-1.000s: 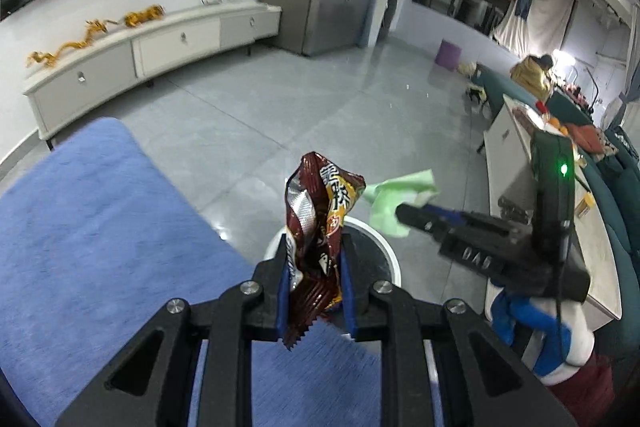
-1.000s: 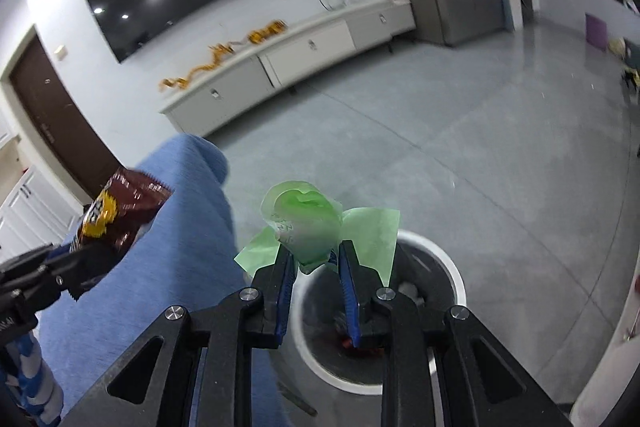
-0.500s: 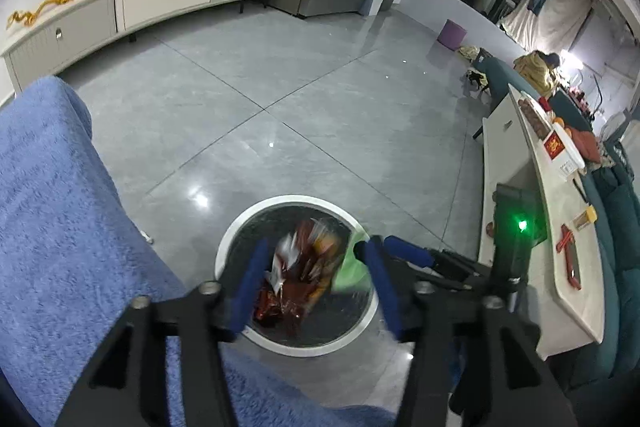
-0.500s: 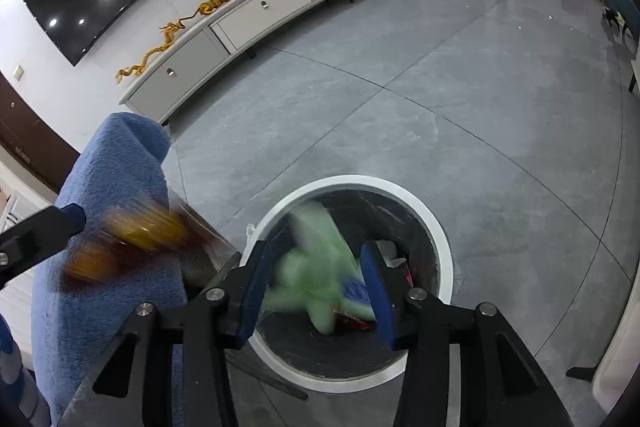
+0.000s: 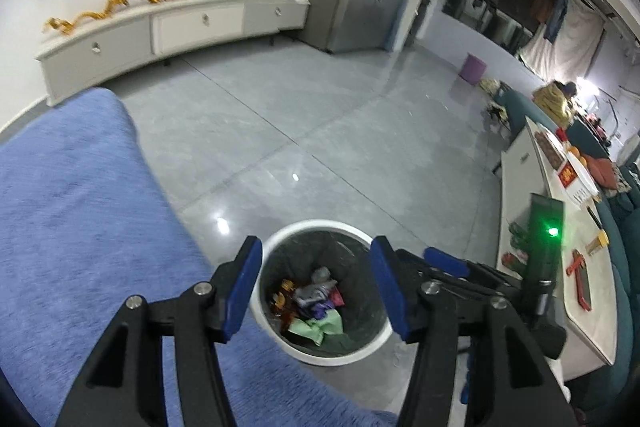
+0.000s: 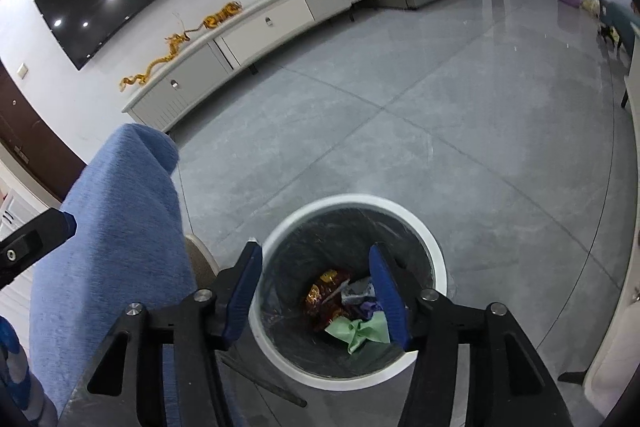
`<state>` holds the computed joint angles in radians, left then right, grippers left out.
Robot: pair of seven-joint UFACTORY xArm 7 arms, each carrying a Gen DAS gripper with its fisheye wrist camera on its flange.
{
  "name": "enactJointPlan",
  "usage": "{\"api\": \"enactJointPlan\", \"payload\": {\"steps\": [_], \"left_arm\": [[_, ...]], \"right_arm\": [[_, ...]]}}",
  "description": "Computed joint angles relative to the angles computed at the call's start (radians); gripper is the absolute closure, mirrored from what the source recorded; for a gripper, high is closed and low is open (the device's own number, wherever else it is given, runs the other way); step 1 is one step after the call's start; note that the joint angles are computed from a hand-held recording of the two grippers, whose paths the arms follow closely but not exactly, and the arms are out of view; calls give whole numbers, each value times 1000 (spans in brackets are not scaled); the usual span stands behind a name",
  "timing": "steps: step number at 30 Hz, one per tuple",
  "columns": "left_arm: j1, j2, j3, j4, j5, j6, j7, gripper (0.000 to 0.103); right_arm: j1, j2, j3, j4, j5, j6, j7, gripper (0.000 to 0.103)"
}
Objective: Collect trash
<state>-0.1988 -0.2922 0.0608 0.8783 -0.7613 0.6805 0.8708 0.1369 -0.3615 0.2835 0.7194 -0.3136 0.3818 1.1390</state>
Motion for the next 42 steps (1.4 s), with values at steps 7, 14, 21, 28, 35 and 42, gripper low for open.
{"api": "enactJointPlan", "payload": {"steps": [7, 14, 21, 28, 35, 42], "left_arm": [[22, -146, 40, -107, 26, -140, -28, 38], [31, -232, 98, -167, 107, -254, -94, 32], [49, -284, 135, -203, 213, -327, -181, 30], [58, -326, 181, -239, 297, -365, -229, 30], [55, -358, 200, -265, 349, -389, -256, 29], [62, -380, 198, -292, 397, -435, -288, 24]], "right_arm": [[-4, -15, 81, 95, -97, 67, 47, 39], [27, 2, 139, 195, -200, 121, 93, 27], [56, 33, 175, 283, -324, 218, 149, 9], [116, 76, 171, 336, -419, 290, 199, 3], [171, 105, 170, 384, -519, 382, 241, 1], [222, 125, 160, 415, -611, 456, 280, 0]]}}
